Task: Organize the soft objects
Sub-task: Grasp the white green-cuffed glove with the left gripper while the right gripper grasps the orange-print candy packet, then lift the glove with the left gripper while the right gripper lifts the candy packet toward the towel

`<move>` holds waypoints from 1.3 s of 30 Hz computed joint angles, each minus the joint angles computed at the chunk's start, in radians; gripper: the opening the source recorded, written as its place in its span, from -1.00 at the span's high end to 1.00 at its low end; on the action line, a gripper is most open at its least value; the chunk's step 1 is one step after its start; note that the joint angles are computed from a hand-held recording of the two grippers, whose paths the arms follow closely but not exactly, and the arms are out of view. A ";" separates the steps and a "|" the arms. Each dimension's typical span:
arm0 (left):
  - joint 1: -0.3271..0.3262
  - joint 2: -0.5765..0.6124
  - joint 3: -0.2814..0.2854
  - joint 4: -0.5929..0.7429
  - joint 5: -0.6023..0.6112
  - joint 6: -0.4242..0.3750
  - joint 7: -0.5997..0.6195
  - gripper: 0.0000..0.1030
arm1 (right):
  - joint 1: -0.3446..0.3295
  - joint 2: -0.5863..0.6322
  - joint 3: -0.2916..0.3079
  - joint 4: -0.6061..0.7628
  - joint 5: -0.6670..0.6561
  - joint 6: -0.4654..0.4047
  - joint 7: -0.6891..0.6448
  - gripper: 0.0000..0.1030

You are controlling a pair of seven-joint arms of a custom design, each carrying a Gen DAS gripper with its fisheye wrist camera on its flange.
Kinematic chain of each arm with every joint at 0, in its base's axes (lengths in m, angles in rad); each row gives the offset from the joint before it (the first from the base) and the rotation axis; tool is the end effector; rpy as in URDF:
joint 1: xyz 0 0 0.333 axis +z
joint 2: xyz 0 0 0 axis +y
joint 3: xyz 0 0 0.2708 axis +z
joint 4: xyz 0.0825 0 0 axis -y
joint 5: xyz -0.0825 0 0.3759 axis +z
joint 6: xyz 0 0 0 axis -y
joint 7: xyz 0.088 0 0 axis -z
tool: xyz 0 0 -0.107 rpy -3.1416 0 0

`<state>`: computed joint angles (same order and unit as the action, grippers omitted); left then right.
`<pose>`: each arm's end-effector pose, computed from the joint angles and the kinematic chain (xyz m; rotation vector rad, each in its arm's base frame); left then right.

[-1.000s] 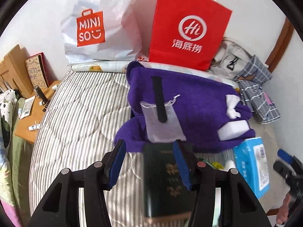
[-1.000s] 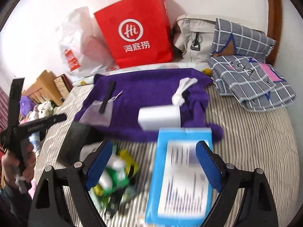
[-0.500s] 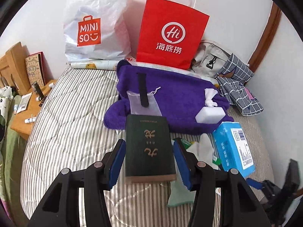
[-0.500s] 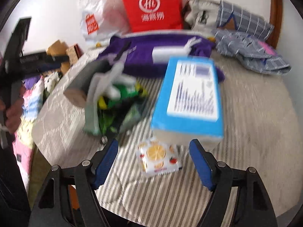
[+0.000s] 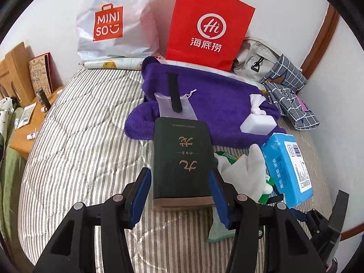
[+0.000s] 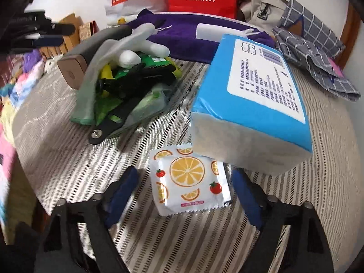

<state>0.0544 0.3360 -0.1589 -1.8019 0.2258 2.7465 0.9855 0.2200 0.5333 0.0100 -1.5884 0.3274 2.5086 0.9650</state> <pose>0.6576 -0.0690 0.3938 -2.1936 1.5756 -0.7140 0.6763 0.1549 0.3316 -2.4029 1.2579 -0.2447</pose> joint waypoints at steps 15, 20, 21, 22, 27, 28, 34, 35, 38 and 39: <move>-0.001 -0.035 -0.036 -0.091 -0.034 0.061 0.074 0.03 | -0.060 -0.111 0.051 -0.123 0.198 -0.054 -0.116 0.46; -0.014 -0.035 -0.049 -0.105 -0.042 0.059 0.102 0.03 | -0.054 -0.129 0.042 -0.145 0.220 -0.018 -0.095 0.46; -0.021 -0.030 -0.049 -0.102 -0.039 0.053 0.102 0.03 | -0.049 -0.134 0.039 -0.152 0.215 -0.004 -0.090 0.46; -0.029 -0.027 -0.046 -0.099 -0.032 0.047 0.097 0.03 | -0.045 -0.138 0.035 -0.159 0.206 0.006 -0.087 0.46; -0.037 0.005 -0.065 -0.080 -0.052 0.038 0.119 0.03 | -0.044 -0.147 0.025 -0.179 0.181 0.033 -0.085 0.46; -0.044 0.013 -0.061 -0.073 -0.045 0.033 0.113 0.03 | -0.045 -0.145 0.021 -0.178 0.177 0.037 -0.078 0.46; -0.041 0.081 -0.078 -0.016 -0.063 0.016 0.117 0.03 | -0.059 -0.135 0.011 -0.177 0.162 0.046 -0.063 0.46; -0.034 0.088 -0.085 -0.013 -0.074 0.023 0.126 0.06 | -0.062 -0.131 0.010 -0.176 0.163 0.047 -0.061 0.46; -0.001 0.116 -0.124 0.001 -0.122 0.043 0.176 0.30 | -0.081 -0.128 0.021 -0.171 0.193 0.033 -0.080 0.46; 0.023 0.124 -0.151 0.001 -0.155 0.057 0.209 0.38 | -0.082 -0.127 0.022 -0.170 0.195 0.033 -0.081 0.46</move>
<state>0.0771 0.4604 -0.3102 -1.8010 0.0708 2.8036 1.1947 0.1379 0.4064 0.0320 -1.7583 0.5228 2.5421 0.8844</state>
